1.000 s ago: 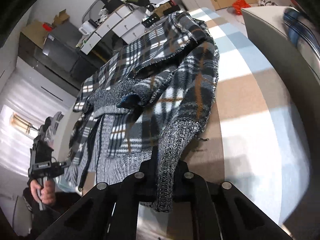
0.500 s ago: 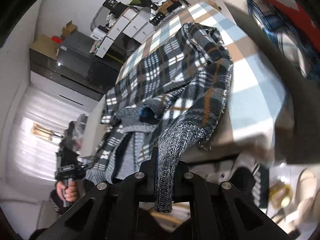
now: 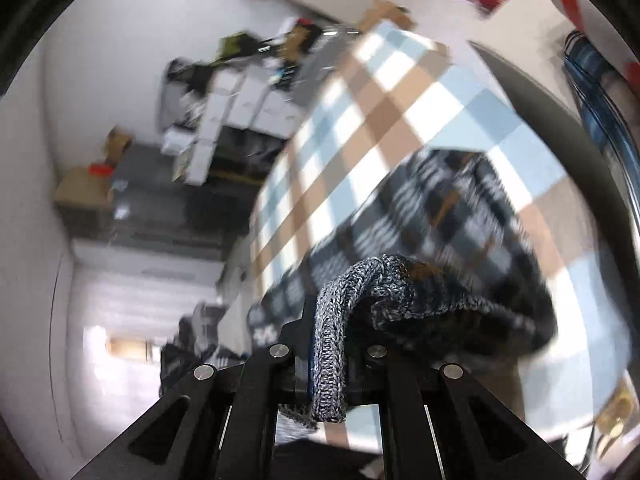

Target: Fold large clothes

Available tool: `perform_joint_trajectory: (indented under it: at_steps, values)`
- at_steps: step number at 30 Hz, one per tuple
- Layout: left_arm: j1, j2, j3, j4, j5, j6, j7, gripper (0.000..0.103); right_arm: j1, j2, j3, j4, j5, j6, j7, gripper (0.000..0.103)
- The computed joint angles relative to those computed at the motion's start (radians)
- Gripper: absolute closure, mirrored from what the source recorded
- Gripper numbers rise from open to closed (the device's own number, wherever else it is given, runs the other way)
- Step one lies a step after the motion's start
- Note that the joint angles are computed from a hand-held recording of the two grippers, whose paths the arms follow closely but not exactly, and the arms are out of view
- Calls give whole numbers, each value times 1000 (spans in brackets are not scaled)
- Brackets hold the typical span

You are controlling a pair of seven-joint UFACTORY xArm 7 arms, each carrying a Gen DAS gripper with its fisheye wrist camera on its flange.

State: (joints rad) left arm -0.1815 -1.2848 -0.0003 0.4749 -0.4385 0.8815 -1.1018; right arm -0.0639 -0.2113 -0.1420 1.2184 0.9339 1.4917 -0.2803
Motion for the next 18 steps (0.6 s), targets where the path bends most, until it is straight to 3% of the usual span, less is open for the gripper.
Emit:
perform_joint_trajectory:
  at_steps: [2,6,8,15,17,18]
  values:
    - [-1,82,44,1,7,-28,43,99,4,78,16,56,2,-17,44,95]
    - [12,179,68,7,5,-63,90,99,-5,195,55,125,-6,-64,112,95]
    - [19,187,88,-15,-13,-73,102,99,-16,240,71,154,-31,-60,124,94]
    - [22,104,99,-45,-76,-66,90,99,-83,278,88,152,55,9,144,91]
    - [24,82,105,-27,-74,-34,88,99,-95,249,83,131,73,-23,136,76]
    - [23,83,106,-16,-72,-24,91,99,-102,227,77,116,89,-44,117,52]
